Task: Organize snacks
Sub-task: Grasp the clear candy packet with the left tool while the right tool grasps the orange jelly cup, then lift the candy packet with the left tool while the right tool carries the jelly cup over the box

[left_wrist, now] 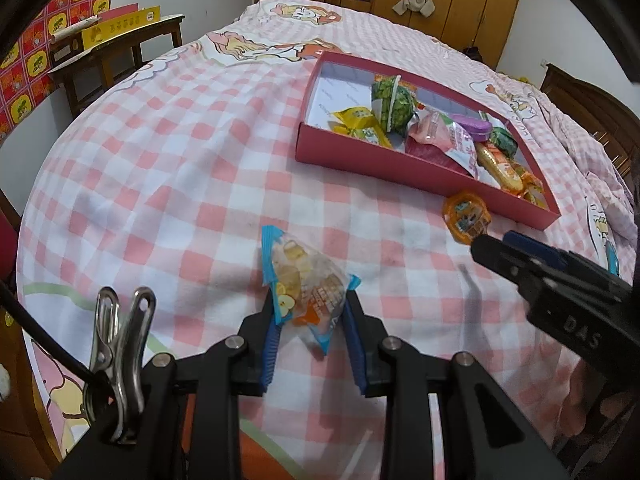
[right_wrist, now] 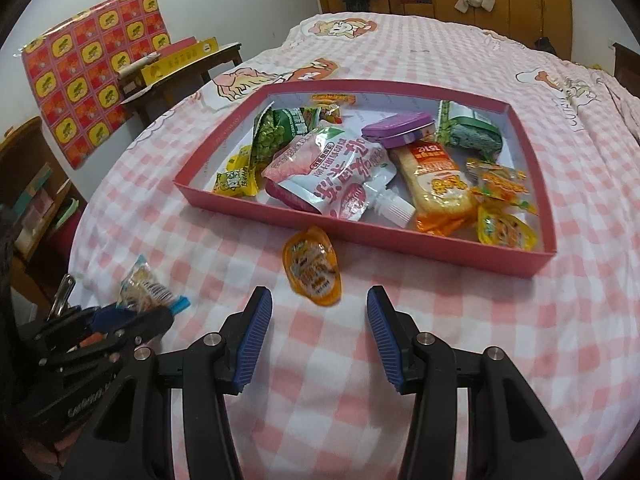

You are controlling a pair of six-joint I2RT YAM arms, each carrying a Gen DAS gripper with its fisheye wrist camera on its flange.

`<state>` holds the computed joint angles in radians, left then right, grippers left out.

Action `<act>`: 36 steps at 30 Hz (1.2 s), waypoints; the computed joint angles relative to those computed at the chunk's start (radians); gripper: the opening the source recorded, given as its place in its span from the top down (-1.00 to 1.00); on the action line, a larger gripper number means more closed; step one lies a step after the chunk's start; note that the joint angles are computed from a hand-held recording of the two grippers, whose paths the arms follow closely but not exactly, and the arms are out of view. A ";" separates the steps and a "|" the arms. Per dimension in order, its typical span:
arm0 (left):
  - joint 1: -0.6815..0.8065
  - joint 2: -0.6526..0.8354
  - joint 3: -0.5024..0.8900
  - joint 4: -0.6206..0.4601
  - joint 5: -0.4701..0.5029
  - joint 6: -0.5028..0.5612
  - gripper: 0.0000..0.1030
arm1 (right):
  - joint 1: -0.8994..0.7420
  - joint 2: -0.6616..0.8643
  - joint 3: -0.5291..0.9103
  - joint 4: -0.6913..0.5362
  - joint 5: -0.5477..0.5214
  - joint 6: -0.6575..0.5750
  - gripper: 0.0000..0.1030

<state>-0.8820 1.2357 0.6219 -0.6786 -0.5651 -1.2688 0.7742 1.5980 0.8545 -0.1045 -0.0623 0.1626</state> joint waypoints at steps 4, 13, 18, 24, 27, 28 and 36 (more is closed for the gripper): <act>0.000 0.007 -0.001 0.007 0.000 0.001 0.40 | 0.005 0.042 0.030 0.002 0.007 -0.006 0.01; 0.004 0.004 -0.009 0.015 0.001 0.008 0.40 | 0.012 0.080 0.036 0.049 0.003 0.004 0.12; 0.003 0.005 -0.008 0.014 0.000 0.006 0.40 | 0.016 0.098 0.051 0.039 0.024 0.006 0.28; 0.003 0.004 -0.010 0.017 0.000 0.006 0.40 | 0.011 0.081 0.027 0.064 0.014 0.008 0.36; 0.004 0.007 -0.009 0.015 0.000 0.007 0.40 | 0.011 0.038 -0.016 0.086 0.009 0.016 0.43; 0.005 0.008 -0.009 0.016 0.000 0.008 0.40 | 0.011 0.021 -0.032 0.091 0.009 0.020 0.43; 0.000 0.017 -0.002 0.014 -0.005 0.007 0.40 | -0.022 -0.093 -0.121 0.108 -0.037 0.052 0.44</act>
